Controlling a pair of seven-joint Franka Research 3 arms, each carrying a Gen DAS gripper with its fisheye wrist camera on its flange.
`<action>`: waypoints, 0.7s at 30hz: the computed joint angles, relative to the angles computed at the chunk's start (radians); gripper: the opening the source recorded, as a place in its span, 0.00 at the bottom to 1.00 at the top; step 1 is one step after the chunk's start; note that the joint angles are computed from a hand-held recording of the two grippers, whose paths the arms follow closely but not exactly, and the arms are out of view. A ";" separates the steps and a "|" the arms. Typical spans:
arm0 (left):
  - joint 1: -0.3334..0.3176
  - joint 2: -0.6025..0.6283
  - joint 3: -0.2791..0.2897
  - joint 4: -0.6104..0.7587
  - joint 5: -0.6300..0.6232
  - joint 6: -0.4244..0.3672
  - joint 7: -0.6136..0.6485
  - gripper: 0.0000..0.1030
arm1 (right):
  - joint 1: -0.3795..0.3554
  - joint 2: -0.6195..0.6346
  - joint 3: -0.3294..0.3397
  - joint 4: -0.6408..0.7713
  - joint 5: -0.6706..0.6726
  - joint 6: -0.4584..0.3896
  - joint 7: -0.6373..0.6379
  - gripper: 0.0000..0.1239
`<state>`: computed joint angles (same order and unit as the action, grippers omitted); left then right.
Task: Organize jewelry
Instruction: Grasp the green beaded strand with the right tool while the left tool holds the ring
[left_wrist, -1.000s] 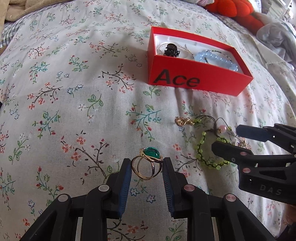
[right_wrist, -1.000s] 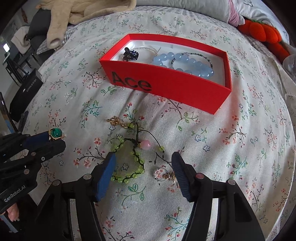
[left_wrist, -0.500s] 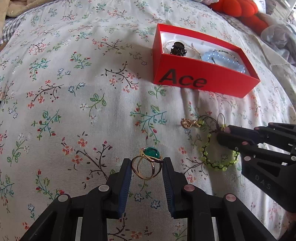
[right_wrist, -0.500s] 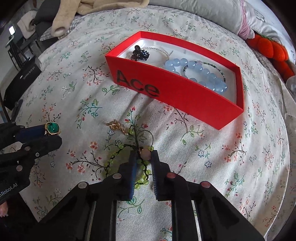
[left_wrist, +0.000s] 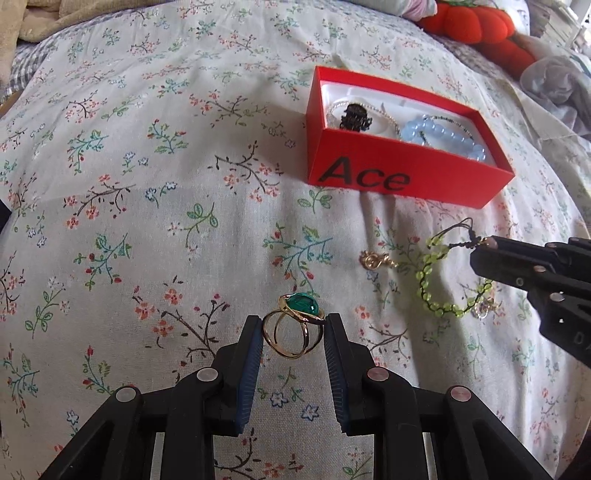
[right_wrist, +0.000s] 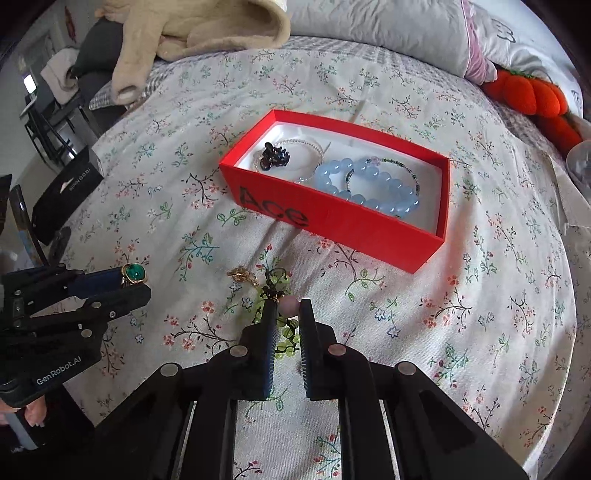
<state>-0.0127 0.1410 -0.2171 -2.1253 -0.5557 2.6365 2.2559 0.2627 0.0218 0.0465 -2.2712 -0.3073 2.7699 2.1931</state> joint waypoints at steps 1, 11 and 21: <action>0.001 -0.002 -0.002 0.000 -0.008 0.002 0.006 0.27 | -0.001 -0.010 -0.002 -0.005 -0.004 0.006 0.005 0.10; -0.004 0.015 -0.028 0.049 -0.115 0.071 0.116 0.27 | -0.074 -0.108 0.021 -0.051 -0.057 0.084 0.082 0.10; 0.001 0.095 -0.106 0.135 -0.213 0.171 0.176 0.27 | -0.150 -0.112 0.040 -0.042 -0.079 0.164 0.142 0.10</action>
<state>-0.0121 0.2361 -0.3227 -1.9905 -0.7690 2.8070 2.4319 0.1131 -0.0901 0.0864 -2.3129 -0.3862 2.9336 2.3352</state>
